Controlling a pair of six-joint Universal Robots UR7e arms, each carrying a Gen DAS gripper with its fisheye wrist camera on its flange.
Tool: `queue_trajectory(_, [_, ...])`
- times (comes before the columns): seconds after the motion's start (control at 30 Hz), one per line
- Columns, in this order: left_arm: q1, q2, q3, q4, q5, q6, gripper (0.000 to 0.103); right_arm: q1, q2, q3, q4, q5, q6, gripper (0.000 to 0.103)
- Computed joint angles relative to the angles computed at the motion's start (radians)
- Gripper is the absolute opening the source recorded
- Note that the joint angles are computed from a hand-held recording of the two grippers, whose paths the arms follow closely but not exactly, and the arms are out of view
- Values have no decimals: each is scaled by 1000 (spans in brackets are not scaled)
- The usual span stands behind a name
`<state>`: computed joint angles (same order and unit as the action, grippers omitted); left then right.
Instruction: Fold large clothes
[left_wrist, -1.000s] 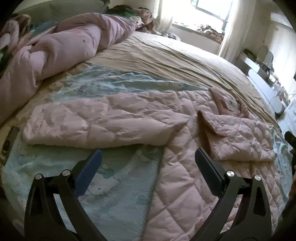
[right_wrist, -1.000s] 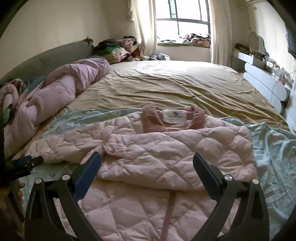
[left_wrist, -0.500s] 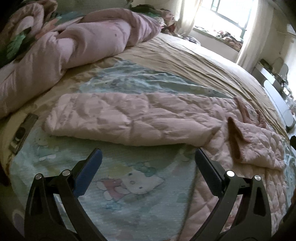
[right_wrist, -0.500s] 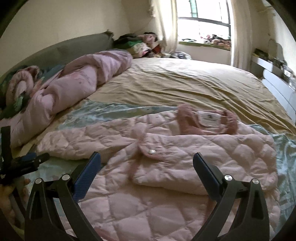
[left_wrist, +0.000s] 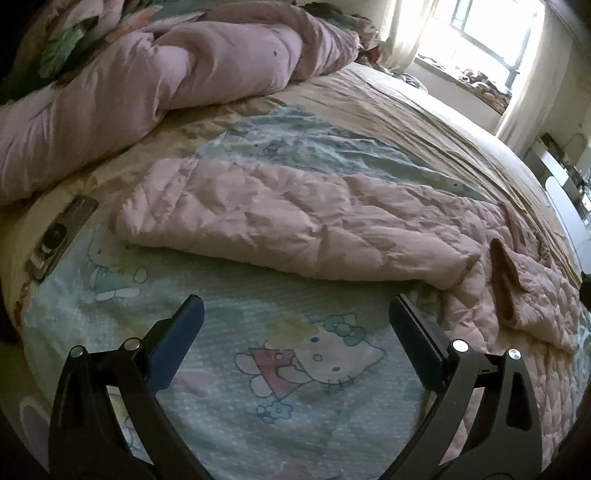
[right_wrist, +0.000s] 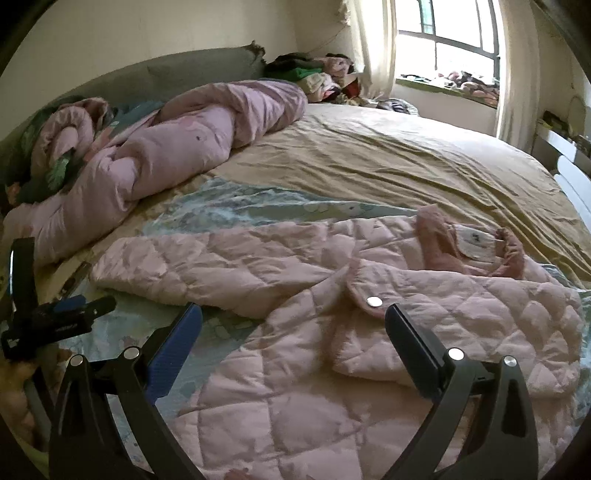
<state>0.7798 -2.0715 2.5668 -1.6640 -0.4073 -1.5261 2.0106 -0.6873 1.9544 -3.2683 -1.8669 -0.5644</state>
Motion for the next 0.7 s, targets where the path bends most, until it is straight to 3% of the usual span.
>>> queue_trajectory(0.17, [42,-42,28,-76,3,52,94,9,26,-12,8,5,-11,99])
queue_trajectory(0.3, [99,-48,57,-229,3,156,94,12,55,-30,12,-2,-14,99])
queue_trajectory(0.6, [274,33,122,-813,-43,503,94,13,119,-72,23,-8,-17,99])
queue_trajectory(0.7, [351,98,128,-1069,-91,642,94,11,133,-79,22,-9,-23,99])
